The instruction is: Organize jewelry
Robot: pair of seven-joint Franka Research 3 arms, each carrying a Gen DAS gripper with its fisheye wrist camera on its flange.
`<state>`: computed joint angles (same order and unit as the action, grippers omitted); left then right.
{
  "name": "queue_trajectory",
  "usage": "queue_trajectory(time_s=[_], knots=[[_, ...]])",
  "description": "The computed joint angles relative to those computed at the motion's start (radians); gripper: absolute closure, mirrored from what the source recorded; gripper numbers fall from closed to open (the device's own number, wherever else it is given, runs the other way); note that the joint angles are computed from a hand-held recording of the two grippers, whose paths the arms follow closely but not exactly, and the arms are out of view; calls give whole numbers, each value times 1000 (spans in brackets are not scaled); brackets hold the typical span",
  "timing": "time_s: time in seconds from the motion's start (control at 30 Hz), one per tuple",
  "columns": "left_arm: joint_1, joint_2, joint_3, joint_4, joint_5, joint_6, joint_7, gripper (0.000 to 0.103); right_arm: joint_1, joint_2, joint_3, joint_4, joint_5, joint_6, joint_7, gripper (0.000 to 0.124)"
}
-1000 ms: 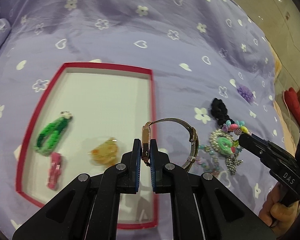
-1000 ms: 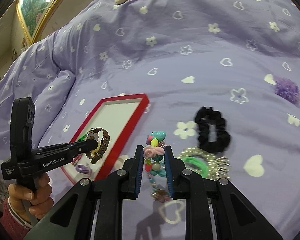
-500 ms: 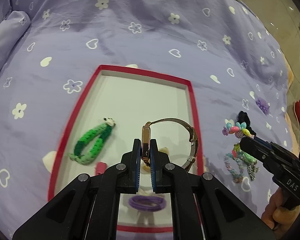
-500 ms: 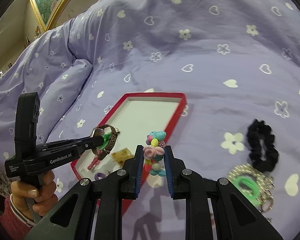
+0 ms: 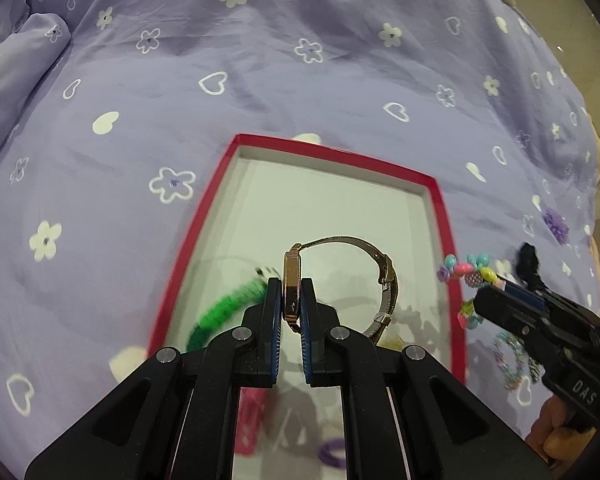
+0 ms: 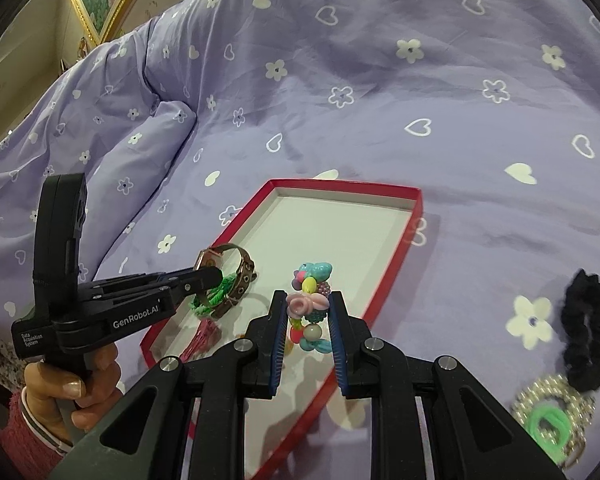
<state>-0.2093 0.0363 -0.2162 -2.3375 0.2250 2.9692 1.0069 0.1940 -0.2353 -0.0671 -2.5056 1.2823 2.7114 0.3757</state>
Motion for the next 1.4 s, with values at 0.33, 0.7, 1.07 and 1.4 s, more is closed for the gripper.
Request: queue_trajectory(time_s=[0.33, 0.7, 1.07, 1.4], knots=[[9, 142, 35, 165, 109, -96, -43, 96, -13, 158, 33, 123, -56, -4, 46, 104], [-8, 199, 36, 209, 146, -141, -43, 96, -37, 228, 68, 160, -125, 9, 71, 104], [-26, 202, 46, 224, 197, -170, -86, 95, -37, 231, 75, 163, -154, 15, 76, 102], [-37, 185, 49, 223, 244, -185, -145, 79, -34, 186, 65, 130, -130, 10, 75, 98]])
